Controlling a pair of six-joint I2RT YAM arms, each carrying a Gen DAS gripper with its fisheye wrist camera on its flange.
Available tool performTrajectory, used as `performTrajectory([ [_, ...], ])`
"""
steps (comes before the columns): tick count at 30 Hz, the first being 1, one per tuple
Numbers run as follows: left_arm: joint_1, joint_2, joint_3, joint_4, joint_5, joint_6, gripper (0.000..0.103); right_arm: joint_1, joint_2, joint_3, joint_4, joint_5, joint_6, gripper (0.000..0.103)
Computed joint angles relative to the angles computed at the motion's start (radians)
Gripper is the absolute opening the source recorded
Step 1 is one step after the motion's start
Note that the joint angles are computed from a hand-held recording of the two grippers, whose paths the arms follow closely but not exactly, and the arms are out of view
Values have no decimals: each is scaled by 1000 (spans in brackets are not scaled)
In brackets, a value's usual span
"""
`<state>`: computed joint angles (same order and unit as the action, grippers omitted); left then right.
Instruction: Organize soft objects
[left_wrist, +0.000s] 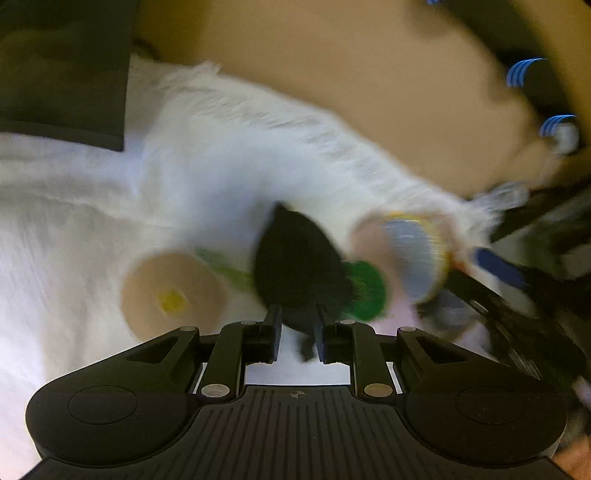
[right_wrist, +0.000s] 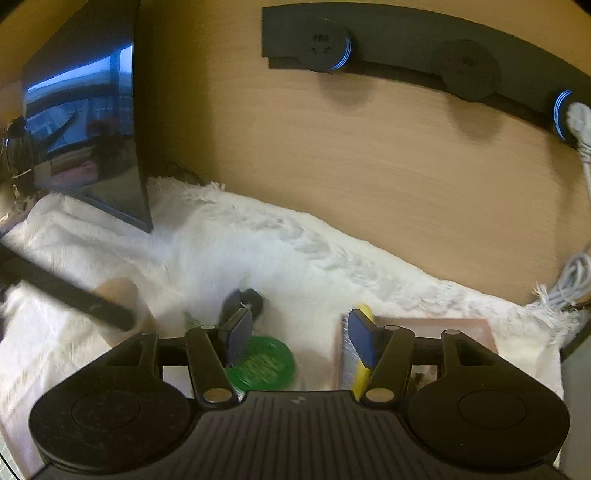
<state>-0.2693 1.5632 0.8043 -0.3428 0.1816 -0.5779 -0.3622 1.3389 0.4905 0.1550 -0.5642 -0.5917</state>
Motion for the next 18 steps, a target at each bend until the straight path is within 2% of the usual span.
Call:
performTrajectory([
  [4,50,334,351,-226,-22,82,21,86,-35,-9,21,91,85,58],
  [8,61,584,597,-382,24,73,21,77,-46,-15,39,96,132,58],
  [9,55,618,634,-405,15,71,16,73,-34,-15,56,97,138,58],
  [10,41,645,676,-425,-20,74,18,68,-28,-15,61,96,138,58],
  [12,38,712,762,-476,10,67,21,49,-20,-21,74,94,133,58],
  [15,19,812,887,-564,-5,94,21,22,-9,-32,98,86,117,58],
  [18,-4,859,944,-603,-21,118,21,4,1,-41,129,80,109,58],
])
